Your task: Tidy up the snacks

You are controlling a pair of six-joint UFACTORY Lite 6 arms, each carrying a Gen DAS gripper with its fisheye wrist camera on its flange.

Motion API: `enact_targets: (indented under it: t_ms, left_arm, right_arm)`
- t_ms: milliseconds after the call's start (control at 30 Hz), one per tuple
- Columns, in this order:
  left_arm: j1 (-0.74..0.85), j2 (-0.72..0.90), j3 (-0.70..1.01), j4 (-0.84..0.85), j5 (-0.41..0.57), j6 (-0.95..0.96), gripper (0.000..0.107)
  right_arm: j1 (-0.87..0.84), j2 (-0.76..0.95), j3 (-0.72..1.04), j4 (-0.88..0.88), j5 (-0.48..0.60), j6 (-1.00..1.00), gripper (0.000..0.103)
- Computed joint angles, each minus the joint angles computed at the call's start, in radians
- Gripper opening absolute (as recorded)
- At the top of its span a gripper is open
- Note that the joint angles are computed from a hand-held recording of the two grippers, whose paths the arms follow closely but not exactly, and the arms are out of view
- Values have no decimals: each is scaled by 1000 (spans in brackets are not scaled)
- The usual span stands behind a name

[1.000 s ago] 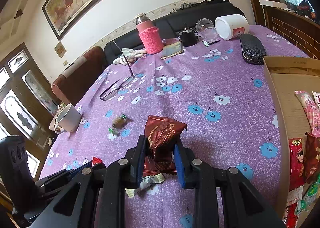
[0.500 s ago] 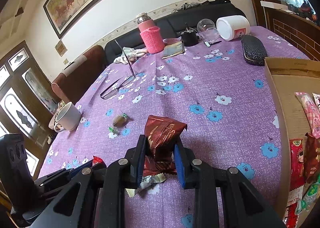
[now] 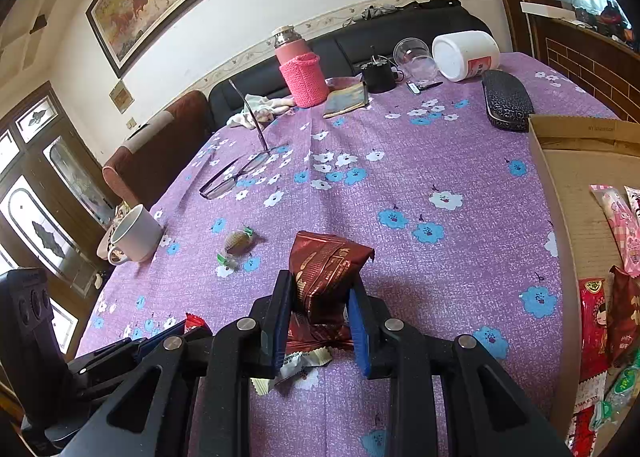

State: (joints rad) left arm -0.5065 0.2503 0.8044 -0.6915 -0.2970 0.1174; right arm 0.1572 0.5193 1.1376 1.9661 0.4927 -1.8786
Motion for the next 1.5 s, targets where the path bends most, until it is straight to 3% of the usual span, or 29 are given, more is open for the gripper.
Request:
enact_targets:
  t_ms: [1500]
  left_arm:
    - [1,-3,-1,-10,-3,12,19]
  right_arm:
    - [2,5,4,2,-5,-2,29]
